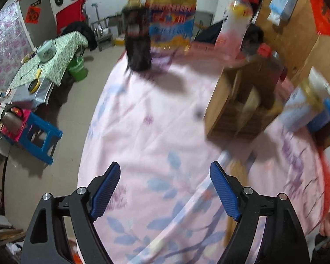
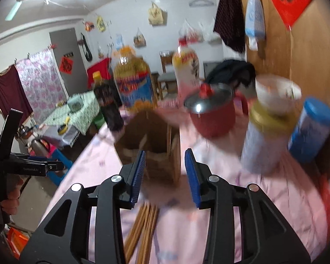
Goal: Organize utensils
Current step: 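Move both open tools back over the loose chopstick pile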
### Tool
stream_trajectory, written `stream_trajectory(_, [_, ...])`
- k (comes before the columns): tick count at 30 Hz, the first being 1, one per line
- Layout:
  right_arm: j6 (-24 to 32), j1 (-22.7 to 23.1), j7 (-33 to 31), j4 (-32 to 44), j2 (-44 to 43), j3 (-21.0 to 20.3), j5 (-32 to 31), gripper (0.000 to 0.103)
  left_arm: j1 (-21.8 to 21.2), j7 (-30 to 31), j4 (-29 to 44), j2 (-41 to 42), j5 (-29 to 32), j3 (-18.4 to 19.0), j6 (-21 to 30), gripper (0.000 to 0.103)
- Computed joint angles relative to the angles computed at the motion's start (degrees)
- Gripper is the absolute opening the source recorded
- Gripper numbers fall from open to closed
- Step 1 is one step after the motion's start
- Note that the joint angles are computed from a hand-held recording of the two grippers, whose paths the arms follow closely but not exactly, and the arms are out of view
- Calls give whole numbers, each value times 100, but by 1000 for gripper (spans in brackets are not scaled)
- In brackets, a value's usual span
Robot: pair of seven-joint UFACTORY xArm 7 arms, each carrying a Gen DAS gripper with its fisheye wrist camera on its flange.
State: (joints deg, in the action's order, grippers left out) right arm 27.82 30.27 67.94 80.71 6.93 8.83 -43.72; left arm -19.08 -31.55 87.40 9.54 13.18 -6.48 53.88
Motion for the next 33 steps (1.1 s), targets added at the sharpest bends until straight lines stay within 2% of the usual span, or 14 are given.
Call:
stream_trajectory(7, [150, 126, 467, -957, -338, 282, 339, 39, 129, 25, -1775, -877, -390, -104, -311, 82])
stream_trajectory(12, [124, 264, 832, -1470, -371, 516, 568, 43, 228, 148, -2525, -1276, -606, -170, -425, 82])
stream_trajectory(17, [236, 511, 1280, -1739, -235, 619, 662, 43, 258, 231, -2880, -1501, -528, -238, -458, 83])
stream_trajectory(20, [236, 622, 1484, -1860, -195, 630, 763, 43, 263, 277, -3078, -1636, -408, -288, -480, 86])
stream_trajectory(24, [134, 713, 1748, -1934, -131, 589, 634, 43, 234, 354, -3294, -1801, -349, -358, -461, 86])
stream_trajectory(28, [15, 699, 1397, -1792, 112, 516, 774, 43, 243, 116, -3432, -2003, -129, -448, -324, 87])
stream_trajectory(30, [81, 722, 1171, -1704, 211, 426, 759, 39, 276, -117, -3463, -2091, -80, -471, -273, 88])
stream_trajectory(31, [275, 714, 1254, -1675, 190, 426, 619, 40, 284, -211, -3459, -2108, -82, -480, -248, 88])
stream_trajectory(32, [547, 927, 1392, -1673, 124, 187, 518, 40, 292, -344, -3447, -2121, -85, -496, -216, 88])
stream_trajectory(33, [579, 900, 1621, -1865, -79, 86, 440, 40, 288, -438, -3425, -2119, -84, -516, -181, 88])
